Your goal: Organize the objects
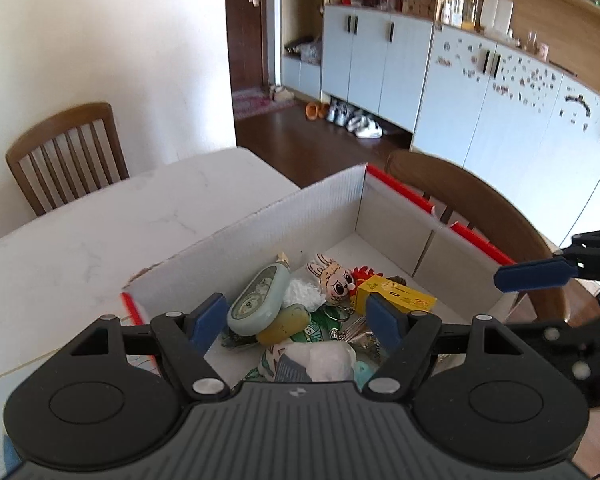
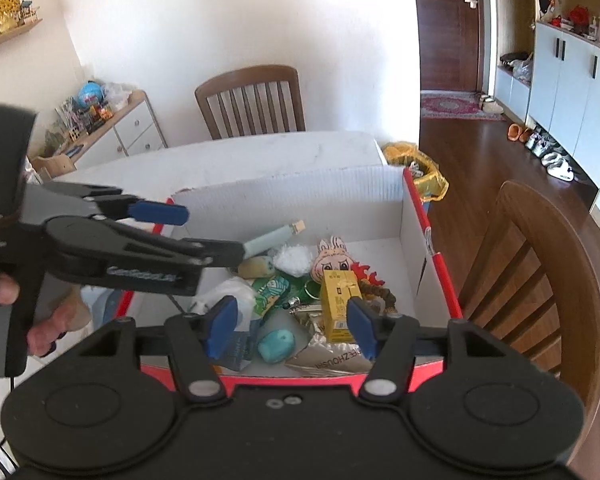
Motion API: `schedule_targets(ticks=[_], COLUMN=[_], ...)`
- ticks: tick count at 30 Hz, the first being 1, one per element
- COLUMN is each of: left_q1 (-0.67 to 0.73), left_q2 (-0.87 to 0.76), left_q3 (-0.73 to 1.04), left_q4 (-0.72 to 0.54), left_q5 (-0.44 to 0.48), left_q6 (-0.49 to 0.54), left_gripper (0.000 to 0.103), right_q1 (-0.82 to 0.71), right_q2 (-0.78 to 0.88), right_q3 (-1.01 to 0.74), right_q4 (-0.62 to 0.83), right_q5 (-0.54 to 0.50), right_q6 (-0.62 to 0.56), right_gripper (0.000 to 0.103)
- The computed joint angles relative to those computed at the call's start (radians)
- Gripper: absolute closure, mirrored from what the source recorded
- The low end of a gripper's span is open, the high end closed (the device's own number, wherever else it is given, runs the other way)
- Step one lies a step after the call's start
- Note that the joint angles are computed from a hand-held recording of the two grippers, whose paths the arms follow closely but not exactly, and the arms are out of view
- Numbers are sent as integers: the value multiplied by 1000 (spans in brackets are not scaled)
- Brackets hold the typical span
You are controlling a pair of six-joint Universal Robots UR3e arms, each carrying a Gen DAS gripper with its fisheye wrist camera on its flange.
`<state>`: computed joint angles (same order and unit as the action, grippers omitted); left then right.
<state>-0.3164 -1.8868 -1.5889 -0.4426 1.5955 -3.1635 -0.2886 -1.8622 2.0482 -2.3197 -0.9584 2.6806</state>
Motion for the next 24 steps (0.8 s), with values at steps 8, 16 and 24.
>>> schedule_targets(ticks=[8,16,24], left_q1=[-21,-25,-3], left_q2=[189,360,492], left_q3=[-168,-327,-429], left_q4=[61,113,115], left_q5=[63,92,75], left_q6=[-40,-59,-99], left_gripper=[24,20,10], right_q1=[-35,-42,-18], right_q2=[-102,-199,-258], right_q3=[57,118,159], right_q4=[-41,-77,-127], right_q5=[49,92,113], right_q6=[28,65,93], right_gripper=[39,28,16])
